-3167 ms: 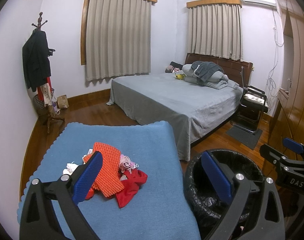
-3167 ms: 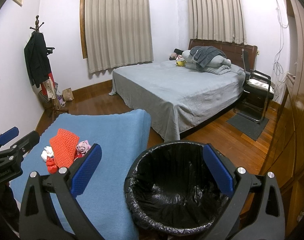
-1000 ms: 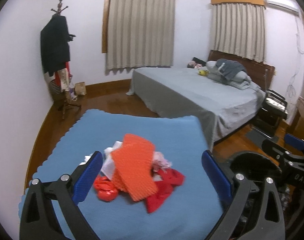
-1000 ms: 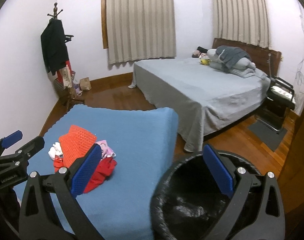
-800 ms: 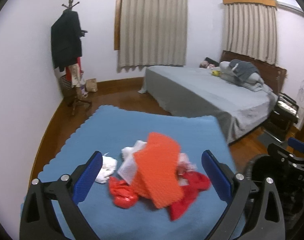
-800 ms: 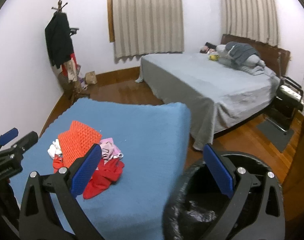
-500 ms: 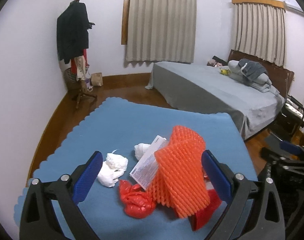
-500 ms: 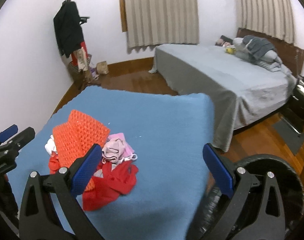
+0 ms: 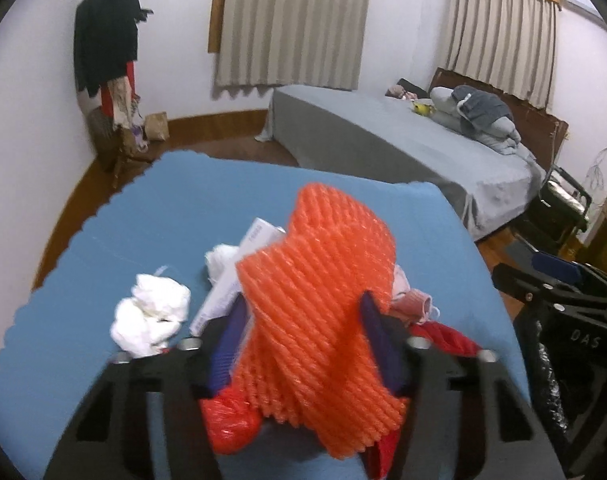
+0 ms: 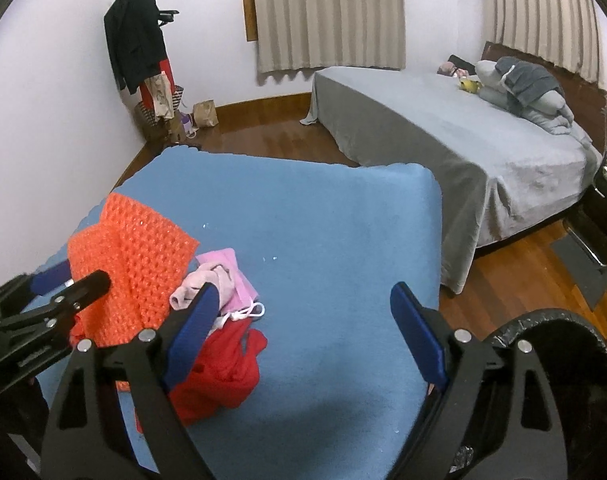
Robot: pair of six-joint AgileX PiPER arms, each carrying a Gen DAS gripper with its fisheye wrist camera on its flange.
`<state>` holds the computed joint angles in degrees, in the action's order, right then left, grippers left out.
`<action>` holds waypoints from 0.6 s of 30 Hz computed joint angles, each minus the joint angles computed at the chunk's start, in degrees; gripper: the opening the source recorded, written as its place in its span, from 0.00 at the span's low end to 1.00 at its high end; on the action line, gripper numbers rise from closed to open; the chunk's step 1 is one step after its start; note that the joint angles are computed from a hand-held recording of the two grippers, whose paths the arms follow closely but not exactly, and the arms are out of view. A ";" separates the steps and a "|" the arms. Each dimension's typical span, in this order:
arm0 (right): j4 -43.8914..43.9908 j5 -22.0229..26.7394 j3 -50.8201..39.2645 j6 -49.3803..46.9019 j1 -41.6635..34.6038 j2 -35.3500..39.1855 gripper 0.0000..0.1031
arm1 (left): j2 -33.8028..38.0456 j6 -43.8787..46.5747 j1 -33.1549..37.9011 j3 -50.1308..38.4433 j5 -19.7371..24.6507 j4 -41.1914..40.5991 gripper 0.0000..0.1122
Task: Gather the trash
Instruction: 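Grasp an orange foam net with the left gripper while the right grasps another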
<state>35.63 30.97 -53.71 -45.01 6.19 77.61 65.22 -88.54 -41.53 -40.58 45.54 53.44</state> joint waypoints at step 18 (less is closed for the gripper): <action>1.59 0.75 -2.58 2.75 10.19 1.25 0.77 | -13.11 -0.16 -4.62 1.94 14.77 2.14 0.23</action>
<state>37.22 31.72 -56.28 -42.26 16.38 78.85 52.11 -88.70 -46.15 -38.64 60.31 55.58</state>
